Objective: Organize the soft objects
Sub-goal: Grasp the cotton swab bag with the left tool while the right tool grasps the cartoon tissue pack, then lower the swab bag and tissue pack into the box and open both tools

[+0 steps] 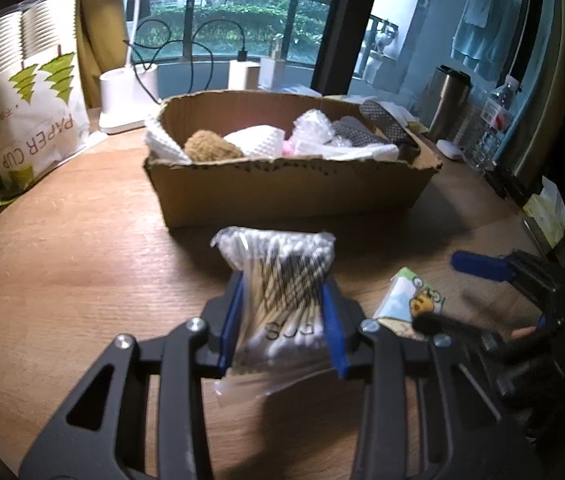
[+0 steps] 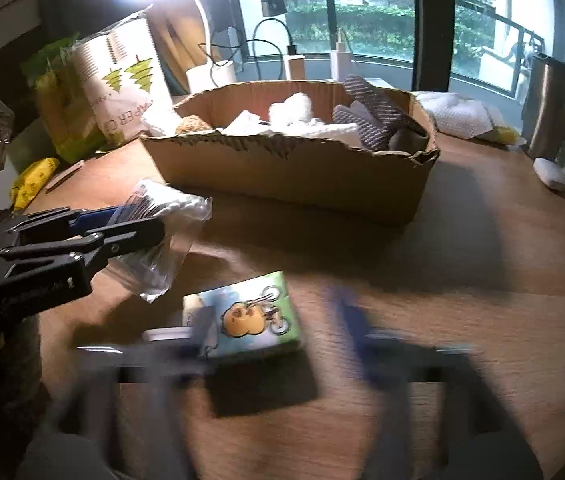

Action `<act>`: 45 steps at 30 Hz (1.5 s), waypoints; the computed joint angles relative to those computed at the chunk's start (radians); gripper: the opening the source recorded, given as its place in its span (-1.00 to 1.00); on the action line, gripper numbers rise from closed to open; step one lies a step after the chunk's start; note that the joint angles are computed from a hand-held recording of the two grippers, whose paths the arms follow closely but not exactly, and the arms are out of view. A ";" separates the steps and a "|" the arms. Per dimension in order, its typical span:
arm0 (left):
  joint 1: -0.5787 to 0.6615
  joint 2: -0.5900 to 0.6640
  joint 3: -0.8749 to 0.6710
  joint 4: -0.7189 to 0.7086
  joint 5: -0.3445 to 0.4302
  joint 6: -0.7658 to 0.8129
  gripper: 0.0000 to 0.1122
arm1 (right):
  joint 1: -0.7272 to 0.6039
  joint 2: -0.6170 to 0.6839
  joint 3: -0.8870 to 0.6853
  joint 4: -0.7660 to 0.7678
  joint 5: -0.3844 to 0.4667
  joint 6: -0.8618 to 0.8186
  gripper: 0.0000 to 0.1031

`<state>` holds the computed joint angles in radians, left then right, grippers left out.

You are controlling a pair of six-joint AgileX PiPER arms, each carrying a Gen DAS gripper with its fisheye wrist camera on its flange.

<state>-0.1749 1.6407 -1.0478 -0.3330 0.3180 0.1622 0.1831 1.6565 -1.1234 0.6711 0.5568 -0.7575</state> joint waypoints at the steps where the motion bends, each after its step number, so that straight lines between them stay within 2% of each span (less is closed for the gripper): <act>1: 0.005 -0.006 0.007 -0.008 0.000 0.008 -0.33 | 0.005 -0.001 0.002 0.007 0.010 -0.011 0.77; 3: 0.016 -0.021 0.025 -0.029 -0.002 0.029 -0.33 | 0.027 -0.001 0.008 -0.011 0.007 -0.006 0.78; 8: 0.026 -0.057 0.046 -0.033 -0.007 0.034 -0.33 | 0.104 0.036 -0.004 -0.185 -0.038 0.128 0.77; 10: 0.029 -0.069 0.048 -0.026 -0.009 0.029 -0.33 | 0.124 0.038 0.004 -0.214 -0.067 0.150 0.59; 11: 0.030 -0.075 0.046 -0.022 -0.010 0.026 -0.33 | 0.133 0.043 -0.001 -0.239 -0.074 0.175 0.36; 17: 0.042 -0.096 0.013 -0.025 -0.010 0.043 -0.33 | 0.108 0.035 -0.051 -0.185 -0.041 0.135 0.36; 24: 0.055 -0.063 -0.092 -0.005 -0.010 0.041 -0.33 | 0.088 0.049 -0.218 -0.192 -0.009 0.173 0.36; 38: 0.082 0.111 -0.301 0.032 -0.025 -0.005 -0.33 | 0.085 0.233 -0.515 -0.269 -0.004 0.322 0.36; 45: 0.092 0.219 -0.421 -0.004 0.025 0.030 -0.30 | 0.081 0.338 -0.653 -0.345 0.030 0.426 0.37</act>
<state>-0.0825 1.8598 -1.4686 -0.3372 0.3434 0.1921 0.2642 1.9943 -1.7759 0.3260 0.5871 -0.3320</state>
